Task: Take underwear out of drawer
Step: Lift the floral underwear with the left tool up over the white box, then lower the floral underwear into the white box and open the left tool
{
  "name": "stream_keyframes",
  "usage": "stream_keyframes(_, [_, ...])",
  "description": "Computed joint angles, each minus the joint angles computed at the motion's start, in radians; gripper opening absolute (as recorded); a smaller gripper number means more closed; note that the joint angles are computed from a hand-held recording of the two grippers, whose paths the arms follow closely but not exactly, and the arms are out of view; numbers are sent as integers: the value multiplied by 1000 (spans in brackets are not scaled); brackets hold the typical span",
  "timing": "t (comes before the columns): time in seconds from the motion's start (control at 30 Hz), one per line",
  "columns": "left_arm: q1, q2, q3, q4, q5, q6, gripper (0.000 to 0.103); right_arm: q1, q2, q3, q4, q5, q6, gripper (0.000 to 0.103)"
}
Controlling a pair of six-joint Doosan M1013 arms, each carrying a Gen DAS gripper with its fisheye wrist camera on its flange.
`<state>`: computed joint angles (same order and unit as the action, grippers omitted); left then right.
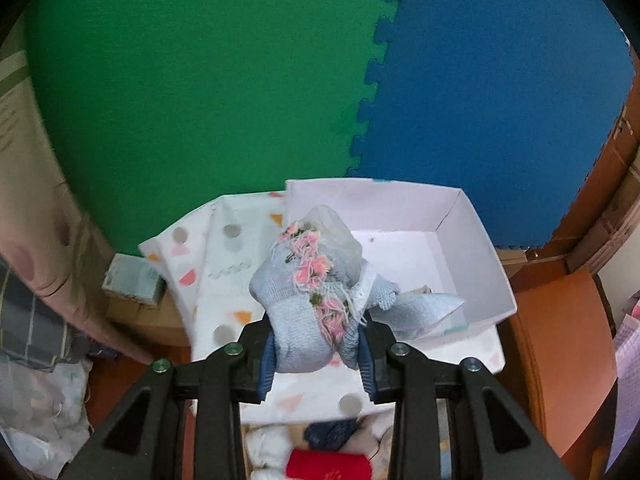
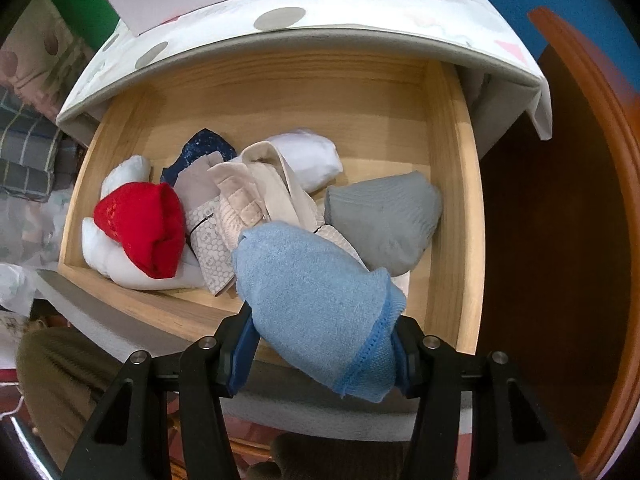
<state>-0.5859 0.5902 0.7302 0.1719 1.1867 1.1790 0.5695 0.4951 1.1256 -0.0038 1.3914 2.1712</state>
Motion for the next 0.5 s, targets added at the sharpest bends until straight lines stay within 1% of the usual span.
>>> stream_keyframes(0.13, [-1, 106, -143, -24, 102, 23, 33, -9, -7, 12, 27, -16, 13, 51])
stream_keyframes(0.27, [-5, 171, -198, -24, 170, 32, 33, -7, -6, 12, 25, -18, 14, 51])
stream_keyframes(0.3, [-5, 178, -197, -24, 179, 34, 33, -7, -6, 10, 24, -16, 13, 51])
stream_keyframes(0.33, [-7, 194, -213, -21, 204, 41, 33, -7, -6, 12, 26, -18, 13, 51])
stream_keyframes(0.37, [-8, 187, -190, -18, 196, 43, 33, -7, -7, 13, 28, -20, 13, 51])
stream_keyframes(0.5, [-11, 181, -150, 5, 196, 34, 34, -13, -10, 20, 46, -29, 13, 51])
